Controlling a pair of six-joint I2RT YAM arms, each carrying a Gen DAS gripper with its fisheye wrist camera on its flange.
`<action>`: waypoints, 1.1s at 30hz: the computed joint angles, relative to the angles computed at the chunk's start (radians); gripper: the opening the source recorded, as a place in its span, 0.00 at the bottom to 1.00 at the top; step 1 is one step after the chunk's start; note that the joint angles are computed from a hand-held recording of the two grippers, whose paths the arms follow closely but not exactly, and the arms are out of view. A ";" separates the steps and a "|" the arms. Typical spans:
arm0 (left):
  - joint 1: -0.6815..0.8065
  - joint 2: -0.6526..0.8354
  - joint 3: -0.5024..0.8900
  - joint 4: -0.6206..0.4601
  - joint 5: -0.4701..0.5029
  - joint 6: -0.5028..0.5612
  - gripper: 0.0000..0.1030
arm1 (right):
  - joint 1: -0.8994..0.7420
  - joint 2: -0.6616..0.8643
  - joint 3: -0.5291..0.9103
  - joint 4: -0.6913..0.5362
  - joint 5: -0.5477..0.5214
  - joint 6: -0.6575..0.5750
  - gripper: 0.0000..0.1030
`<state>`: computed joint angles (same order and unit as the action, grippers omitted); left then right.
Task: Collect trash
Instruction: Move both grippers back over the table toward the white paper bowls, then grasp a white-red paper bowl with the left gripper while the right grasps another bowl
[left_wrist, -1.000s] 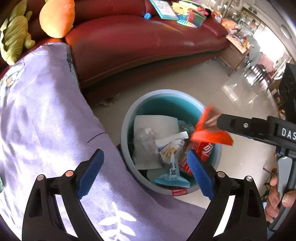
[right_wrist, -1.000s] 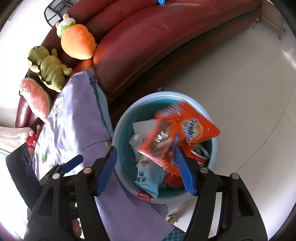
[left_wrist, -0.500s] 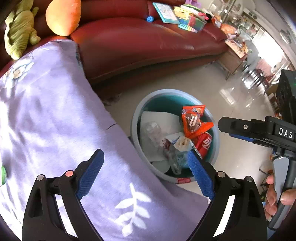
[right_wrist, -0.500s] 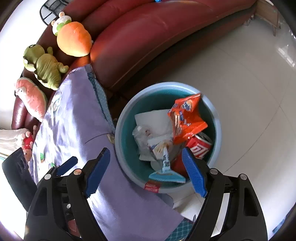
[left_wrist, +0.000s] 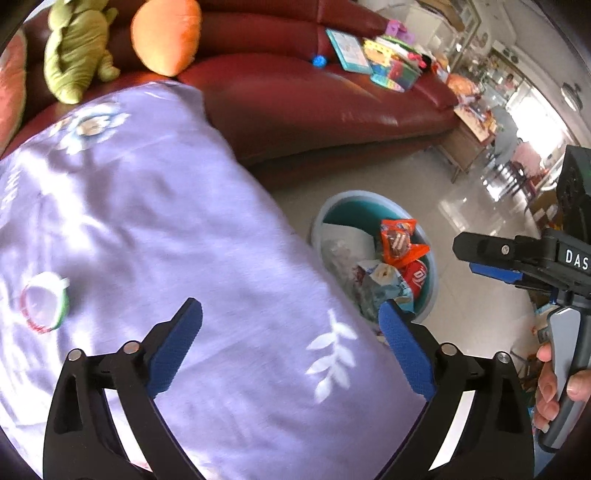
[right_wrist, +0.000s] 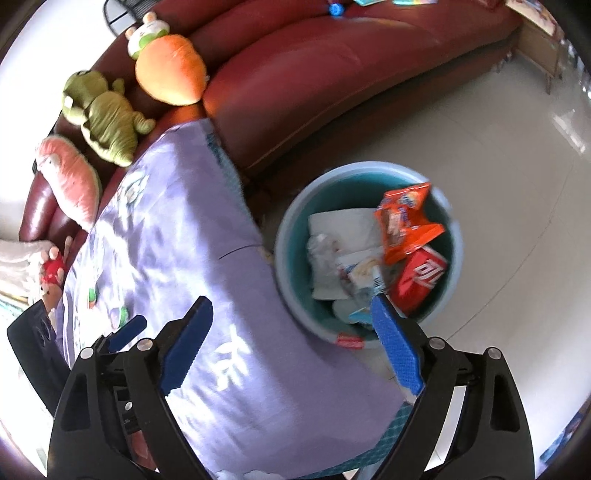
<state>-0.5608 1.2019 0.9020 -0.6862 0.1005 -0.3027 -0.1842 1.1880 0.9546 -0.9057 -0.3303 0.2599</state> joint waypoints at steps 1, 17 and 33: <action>0.025 -0.022 -0.010 -0.009 0.010 0.013 0.95 | 0.047 -0.005 0.004 -0.001 0.021 0.029 0.81; 0.843 -0.202 -0.084 -0.259 0.349 0.535 0.96 | 0.662 0.239 0.226 0.040 0.242 0.286 0.81; 1.420 0.116 0.044 -0.257 0.396 1.004 0.96 | 0.902 0.864 0.898 -0.158 0.282 0.169 0.81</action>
